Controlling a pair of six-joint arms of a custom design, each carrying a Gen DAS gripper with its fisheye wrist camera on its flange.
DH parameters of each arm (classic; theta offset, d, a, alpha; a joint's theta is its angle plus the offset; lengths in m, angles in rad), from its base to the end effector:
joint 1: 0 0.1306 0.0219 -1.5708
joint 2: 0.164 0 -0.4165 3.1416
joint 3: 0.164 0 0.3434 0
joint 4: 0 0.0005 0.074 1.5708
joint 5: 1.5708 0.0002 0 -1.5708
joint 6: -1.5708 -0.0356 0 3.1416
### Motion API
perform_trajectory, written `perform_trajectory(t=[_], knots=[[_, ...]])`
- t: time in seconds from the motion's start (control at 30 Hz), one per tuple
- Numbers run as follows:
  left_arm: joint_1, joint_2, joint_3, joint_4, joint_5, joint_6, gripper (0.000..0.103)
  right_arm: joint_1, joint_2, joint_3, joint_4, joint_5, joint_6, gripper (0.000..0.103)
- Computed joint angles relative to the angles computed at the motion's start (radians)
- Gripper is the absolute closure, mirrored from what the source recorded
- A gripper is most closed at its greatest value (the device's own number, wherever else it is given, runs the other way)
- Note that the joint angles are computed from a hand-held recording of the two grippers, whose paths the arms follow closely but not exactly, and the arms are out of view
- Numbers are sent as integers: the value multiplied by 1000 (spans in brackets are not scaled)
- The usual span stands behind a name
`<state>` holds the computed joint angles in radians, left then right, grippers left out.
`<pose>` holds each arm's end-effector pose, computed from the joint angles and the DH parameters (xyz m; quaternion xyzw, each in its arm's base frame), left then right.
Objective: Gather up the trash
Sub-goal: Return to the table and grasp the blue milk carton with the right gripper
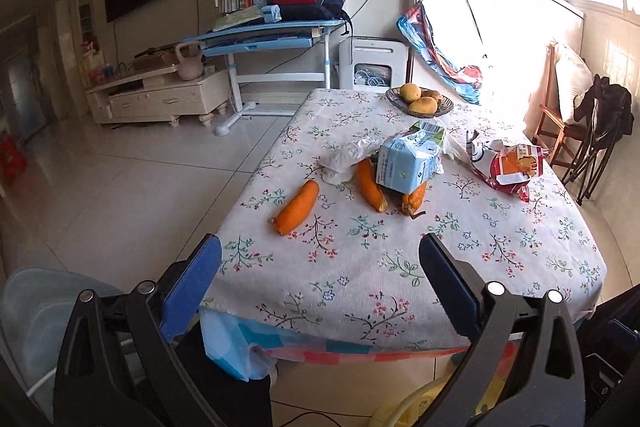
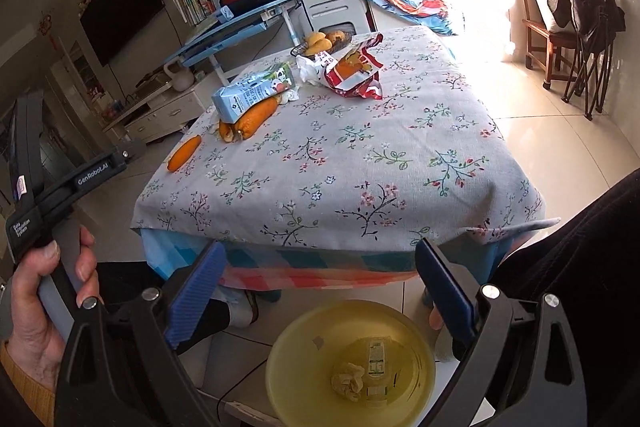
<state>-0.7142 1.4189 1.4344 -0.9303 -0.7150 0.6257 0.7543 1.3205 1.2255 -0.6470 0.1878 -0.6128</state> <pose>0.3411 -0.2655 0.4723 -0.0734 0.8910 0.0723 0.4423 0.3023 0.2742 0.4392 -0.0268 0.9117 0.1866 0.3650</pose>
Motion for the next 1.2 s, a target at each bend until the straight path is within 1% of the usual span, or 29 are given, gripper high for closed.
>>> perform_trajectory(t=[0.07,0.1,0.13,0.17,0.23,0.33,0.4,0.5,0.6,0.63,0.7,0.77,0.83,0.93,1.0,1.07,1.1,1.13,1.2], knots=[[42,24,31,4,71,-117,7,1,15,15,1,-14,20,11],[63,42,48,-6,105,-160,7,-1,23,23,1,-23,27,11],[80,59,63,-19,112,-182,7,-1,32,33,2,-31,32,11],[94,70,68,-14,115,-197,7,-5,40,42,3,-40,37,11],[127,88,75,-3,135,-194,7,-12,56,61,2,-54,44,11],[174,117,102,-9,195,-165,7,-31,89,101,-7,-81,49,11],[193,140,122,-21,204,-147,7,-46,119,142,-12,-97,50,11],[212,160,120,-30,212,-124,7,-70,187,241,-22,-136,56,11],[230,166,115,-30,254,-103,7,-97,289,391,-68,-196,50,11],[232,165,110,-16,259,-106,7,-105,327,448,-89,-214,46,11],[231,165,108,-9,256,-115,7,-113,408,573,-149,-224,48,11],[236,166,103,-7,269,-110,7,-119,499,715,-231,-225,56,11],[241,165,100,0,286,-102,7,-123,599,876,-343,-220,57,11],[243,161,92,14,297,-103,7,-131,734,1093,-493,-219,28,11],[244,159,89,21,303,-106,7,-134,823,1240,-598,-227,30,11],[245,160,90,22,314,-112,7,-135,901,1379,-703,-240,56,11],[247,162,92,20,320,-114,7,-136,920,1412,-736,-244,75,12],[247,165,95,16,322,-116,7,-139,919,1406,-739,-254,94,18],[249,175,106,1,324,-116,7,-151,880,1329,-709,-272,126,28]])
